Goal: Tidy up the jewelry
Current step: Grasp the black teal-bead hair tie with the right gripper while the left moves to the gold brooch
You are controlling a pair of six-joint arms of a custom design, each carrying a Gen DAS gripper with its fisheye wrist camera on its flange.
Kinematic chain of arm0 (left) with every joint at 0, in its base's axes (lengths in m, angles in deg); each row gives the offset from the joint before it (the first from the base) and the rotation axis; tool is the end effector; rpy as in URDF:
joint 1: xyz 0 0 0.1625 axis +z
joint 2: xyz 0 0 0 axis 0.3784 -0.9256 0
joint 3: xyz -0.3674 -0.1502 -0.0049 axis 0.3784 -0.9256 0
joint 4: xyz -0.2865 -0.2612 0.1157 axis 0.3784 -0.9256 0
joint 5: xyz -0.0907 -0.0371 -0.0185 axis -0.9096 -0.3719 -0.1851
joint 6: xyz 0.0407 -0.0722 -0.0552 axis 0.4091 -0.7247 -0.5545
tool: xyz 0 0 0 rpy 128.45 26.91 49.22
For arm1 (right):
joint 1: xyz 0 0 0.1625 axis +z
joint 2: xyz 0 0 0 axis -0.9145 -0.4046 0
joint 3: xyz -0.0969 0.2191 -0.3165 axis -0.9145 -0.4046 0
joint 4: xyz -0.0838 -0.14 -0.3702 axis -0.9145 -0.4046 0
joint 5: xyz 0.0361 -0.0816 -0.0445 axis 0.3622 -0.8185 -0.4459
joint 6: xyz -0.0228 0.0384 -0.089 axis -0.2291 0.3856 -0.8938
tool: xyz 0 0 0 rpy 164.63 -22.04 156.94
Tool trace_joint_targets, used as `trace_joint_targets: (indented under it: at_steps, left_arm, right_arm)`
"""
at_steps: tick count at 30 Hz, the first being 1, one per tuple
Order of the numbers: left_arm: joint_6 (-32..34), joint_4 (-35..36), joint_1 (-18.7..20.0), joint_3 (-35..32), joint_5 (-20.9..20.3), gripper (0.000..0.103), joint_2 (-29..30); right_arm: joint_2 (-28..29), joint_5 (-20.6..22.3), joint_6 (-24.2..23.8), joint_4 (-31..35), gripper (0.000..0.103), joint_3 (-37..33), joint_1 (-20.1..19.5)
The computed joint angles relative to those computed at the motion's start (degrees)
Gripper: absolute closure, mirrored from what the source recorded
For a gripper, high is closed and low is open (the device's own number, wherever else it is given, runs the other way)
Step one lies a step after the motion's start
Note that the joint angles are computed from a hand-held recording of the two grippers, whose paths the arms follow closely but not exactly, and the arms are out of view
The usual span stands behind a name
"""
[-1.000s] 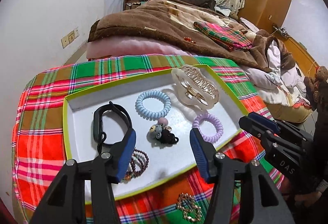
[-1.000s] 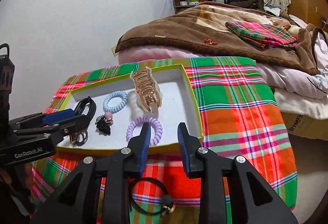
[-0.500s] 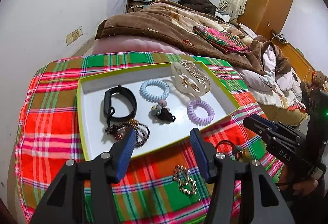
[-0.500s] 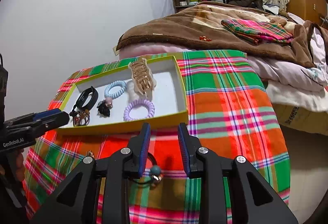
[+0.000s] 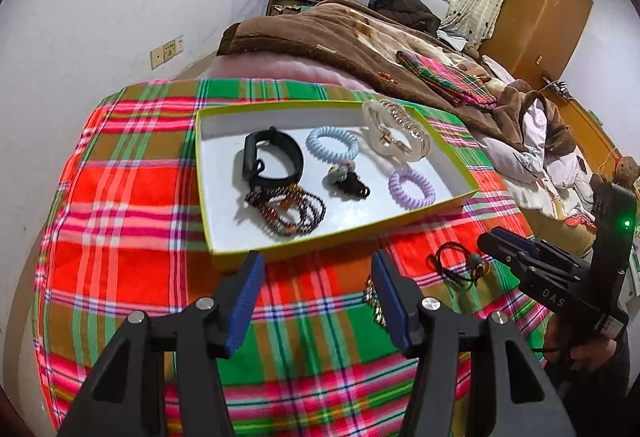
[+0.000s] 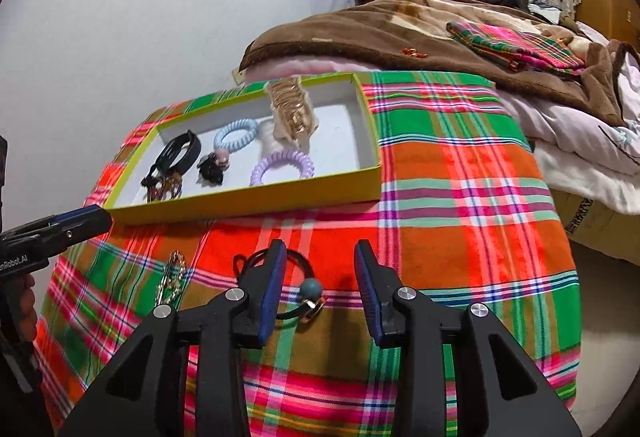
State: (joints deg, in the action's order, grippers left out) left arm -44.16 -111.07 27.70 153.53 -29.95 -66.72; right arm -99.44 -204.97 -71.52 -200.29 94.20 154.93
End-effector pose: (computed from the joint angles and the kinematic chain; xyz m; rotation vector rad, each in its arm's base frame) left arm -0.1321 -0.4314 0.1043 0.8738 2.6125 -0.5233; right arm 0.0792 -0.3453 0.0980 0.1175 -2.3346 1.0002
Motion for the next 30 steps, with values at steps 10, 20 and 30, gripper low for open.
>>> trace_joint_targets:
  at_steps: [10,20,30]
  left_arm:
    - [-1.6,0.4,0.5,2.3,-0.4,0.044,-1.8]
    - [-2.9,0.6,0.0,3.9,-1.1,0.044,-2.6]
    - [-4.3,1.7,-0.8,4.5,-2.2,0.044,-2.1]
  right_arm:
    - [2.0,-1.5,-1.4,2.8,0.058,-1.3,0.2]
    - [5.7,-6.7,-3.1,-0.3,0.058,-2.8,2.7]
    - [6.6,-7.0,-3.2,-2.9,0.086,-1.9,2.8]
